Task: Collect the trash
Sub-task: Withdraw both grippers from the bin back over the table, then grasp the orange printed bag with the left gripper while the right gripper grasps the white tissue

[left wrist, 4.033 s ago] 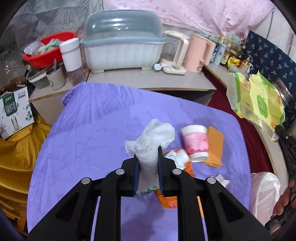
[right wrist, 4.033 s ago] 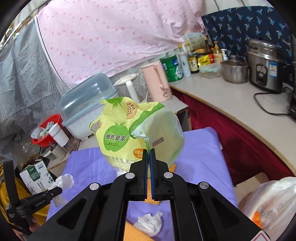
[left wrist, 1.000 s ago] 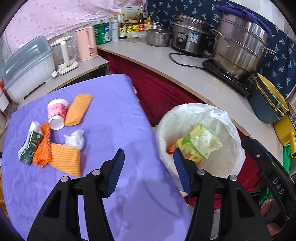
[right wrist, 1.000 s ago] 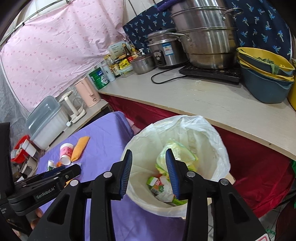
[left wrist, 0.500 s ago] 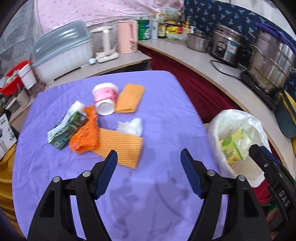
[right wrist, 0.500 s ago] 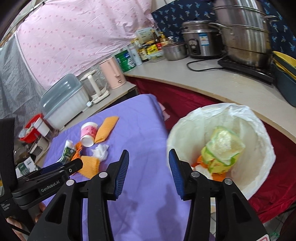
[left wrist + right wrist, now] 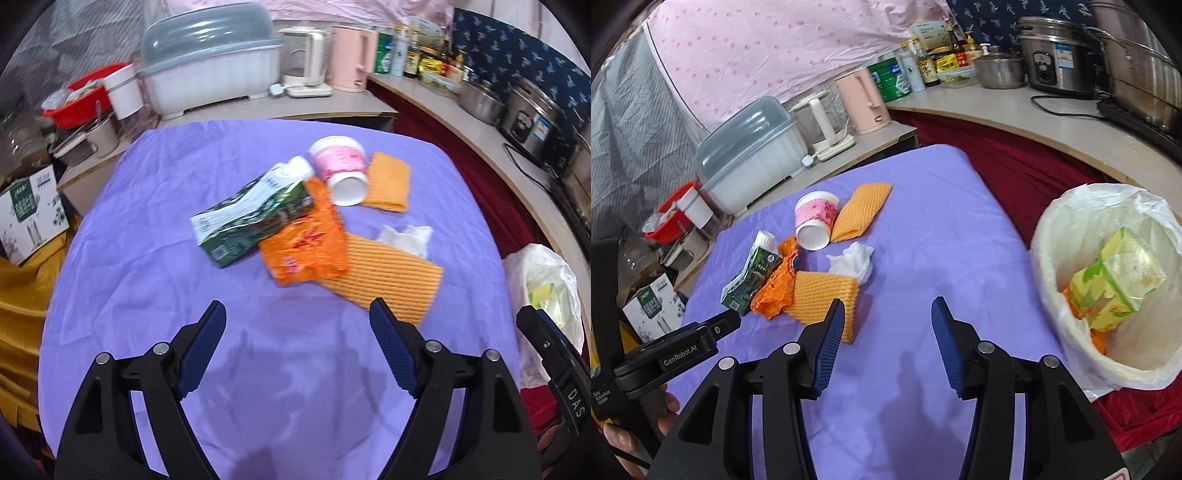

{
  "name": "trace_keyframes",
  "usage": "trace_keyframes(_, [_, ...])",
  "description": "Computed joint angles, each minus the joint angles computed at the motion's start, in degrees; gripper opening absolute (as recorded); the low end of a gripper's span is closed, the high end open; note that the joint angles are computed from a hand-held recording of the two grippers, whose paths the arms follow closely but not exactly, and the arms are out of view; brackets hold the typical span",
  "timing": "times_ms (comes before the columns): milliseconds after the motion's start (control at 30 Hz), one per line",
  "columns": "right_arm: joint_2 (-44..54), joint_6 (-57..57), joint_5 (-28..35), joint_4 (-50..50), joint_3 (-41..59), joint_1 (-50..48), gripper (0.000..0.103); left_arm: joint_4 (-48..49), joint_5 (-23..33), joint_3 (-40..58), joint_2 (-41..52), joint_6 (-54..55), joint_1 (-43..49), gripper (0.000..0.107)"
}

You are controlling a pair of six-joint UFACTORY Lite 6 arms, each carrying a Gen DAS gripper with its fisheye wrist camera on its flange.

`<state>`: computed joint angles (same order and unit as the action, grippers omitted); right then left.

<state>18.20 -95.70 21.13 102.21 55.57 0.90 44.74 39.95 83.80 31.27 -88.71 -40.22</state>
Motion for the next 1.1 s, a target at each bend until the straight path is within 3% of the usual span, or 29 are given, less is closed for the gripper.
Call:
trace_keyframes(200, [6.53,1.71,-1.87,0.75,5.81,4.15,0.048,0.32,-4.58,-6.41,-2.62,-1.84,4.09,0.079])
trace_keyframes(400, [14.60,10.25,-3.55,-6.11,16.15,6.73,0.048,-0.75,-8.14,-6.36,-0.92,-0.89,6.96,0.083])
trace_keyframes(533, [21.70,21.11,-4.43,-16.01,26.08,8.08,0.048,-1.59,-10.63,-4.85,1.06,0.23,8.54,0.087])
trace_keyframes(833, [37.55,45.54,-3.03,-39.21,46.98,9.82,0.048,-15.34,-19.42,1.80,8.22,11.29,14.46,0.088])
trace_keyframes(1000, [42.20,50.26,-1.82,-43.83,52.23,10.50,0.048,-21.29,-17.89,8.86,14.17,16.07,16.09,0.088])
trace_keyframes(1100, [42.96,48.56,-1.43,-42.16,52.22,10.66,0.043,-23.40,-17.40,11.43,16.33,18.04,16.28,0.080])
